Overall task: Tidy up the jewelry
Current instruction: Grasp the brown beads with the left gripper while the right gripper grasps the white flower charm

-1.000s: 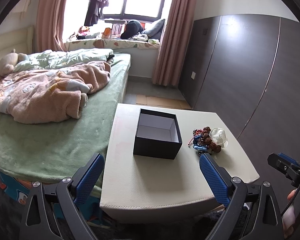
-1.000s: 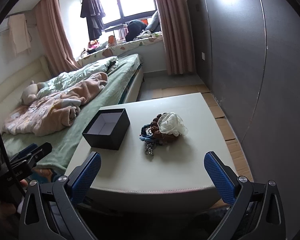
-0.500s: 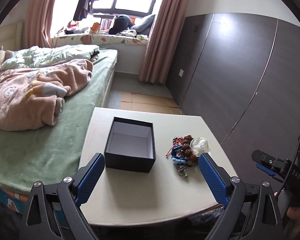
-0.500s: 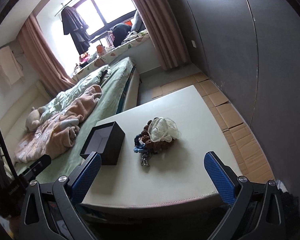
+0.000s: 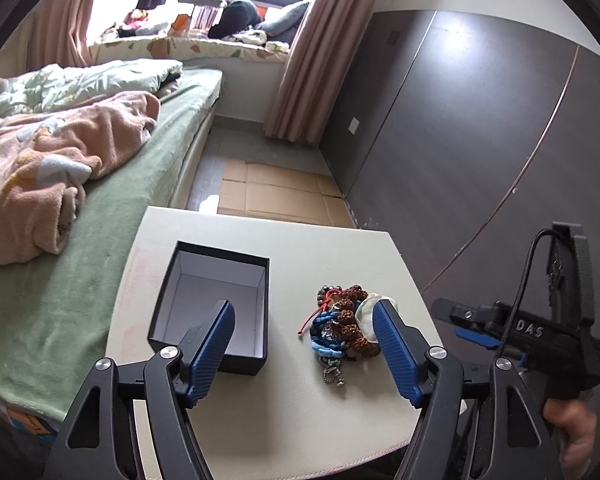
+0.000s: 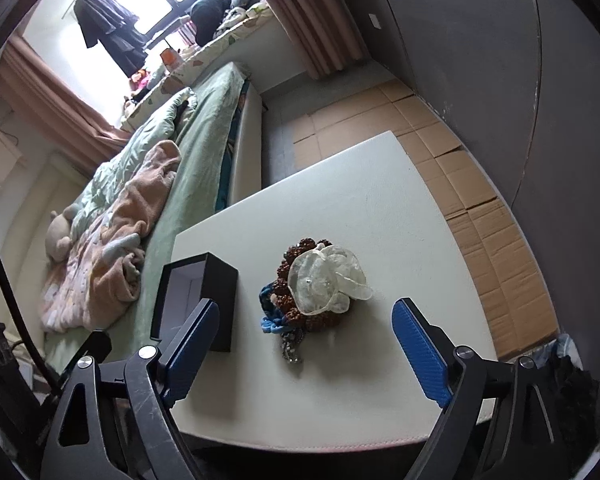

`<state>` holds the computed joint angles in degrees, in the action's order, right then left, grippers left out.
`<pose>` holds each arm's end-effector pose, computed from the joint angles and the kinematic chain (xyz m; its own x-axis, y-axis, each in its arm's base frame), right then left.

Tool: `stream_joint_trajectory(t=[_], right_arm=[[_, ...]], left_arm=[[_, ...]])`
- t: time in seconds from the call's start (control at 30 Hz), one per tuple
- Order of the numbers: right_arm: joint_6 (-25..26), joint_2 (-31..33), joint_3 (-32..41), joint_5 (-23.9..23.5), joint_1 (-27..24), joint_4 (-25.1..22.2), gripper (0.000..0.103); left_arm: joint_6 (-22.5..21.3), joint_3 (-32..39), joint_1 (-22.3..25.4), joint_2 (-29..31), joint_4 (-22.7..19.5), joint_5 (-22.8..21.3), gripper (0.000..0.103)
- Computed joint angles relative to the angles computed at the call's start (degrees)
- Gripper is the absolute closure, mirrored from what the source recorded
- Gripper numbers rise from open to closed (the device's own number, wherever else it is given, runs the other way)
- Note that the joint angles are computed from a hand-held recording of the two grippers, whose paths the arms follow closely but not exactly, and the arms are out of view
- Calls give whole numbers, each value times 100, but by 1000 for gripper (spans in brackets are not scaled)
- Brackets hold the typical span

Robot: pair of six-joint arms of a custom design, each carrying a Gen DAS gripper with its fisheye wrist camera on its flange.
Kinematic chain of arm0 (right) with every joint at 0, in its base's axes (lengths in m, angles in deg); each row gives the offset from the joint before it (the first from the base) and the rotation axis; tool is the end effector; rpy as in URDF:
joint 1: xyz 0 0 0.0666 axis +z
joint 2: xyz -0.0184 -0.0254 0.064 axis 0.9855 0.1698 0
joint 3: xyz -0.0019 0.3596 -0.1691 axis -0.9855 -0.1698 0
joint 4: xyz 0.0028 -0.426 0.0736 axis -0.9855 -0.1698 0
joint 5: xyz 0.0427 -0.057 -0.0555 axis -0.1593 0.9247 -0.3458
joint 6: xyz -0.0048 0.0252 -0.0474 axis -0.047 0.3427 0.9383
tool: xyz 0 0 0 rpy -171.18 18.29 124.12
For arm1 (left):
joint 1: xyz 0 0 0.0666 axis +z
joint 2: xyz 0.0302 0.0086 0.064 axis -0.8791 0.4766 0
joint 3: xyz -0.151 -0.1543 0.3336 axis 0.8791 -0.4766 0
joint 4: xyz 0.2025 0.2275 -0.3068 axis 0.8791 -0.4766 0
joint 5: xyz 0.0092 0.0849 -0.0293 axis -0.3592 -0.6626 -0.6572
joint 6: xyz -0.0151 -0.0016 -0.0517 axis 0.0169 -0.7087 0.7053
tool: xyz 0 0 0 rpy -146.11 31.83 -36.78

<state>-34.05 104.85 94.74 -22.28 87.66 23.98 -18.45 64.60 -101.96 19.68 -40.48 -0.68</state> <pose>0.4307 0.0690 0.4267 -0.8680 0.0657 -0.4921 -0.1622 0.8993 0.4062 0.3444 -0.2770 0.4316 -0.6638 -0.3073 -0.6819 -0.0954 0.9390 -0.3304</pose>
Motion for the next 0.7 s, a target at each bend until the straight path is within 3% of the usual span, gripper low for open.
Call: stream_joint_trajectory(t=[0.2,0.27,0.57,0.6,0.63,0.67,0.7], right_arm=[[-270,469,-89,-544,-63,235,19],[-383,655,-18,-537,-22,87,25],[-562,996,114,-449,56,122,26],[-614,1080,151,-431,51,99,29],[-633,1156,189,-451,35,78,42],[-650,1226,222,-511,16,54,62],[-678,1301,264,-612,-15,16,72]], left_arm=[[20,478,328,603,-221,612,36],[127,650,442,816,-306,800,39],[99,1281,614,1524,-514,1093,48],[90,1305,613,1580,-490,1154,49],[82,1334,607,1639,-483,1186,50],[83,1328,597,1670,-469,1216,50],[92,1322,582,1717,-452,1265,50]])
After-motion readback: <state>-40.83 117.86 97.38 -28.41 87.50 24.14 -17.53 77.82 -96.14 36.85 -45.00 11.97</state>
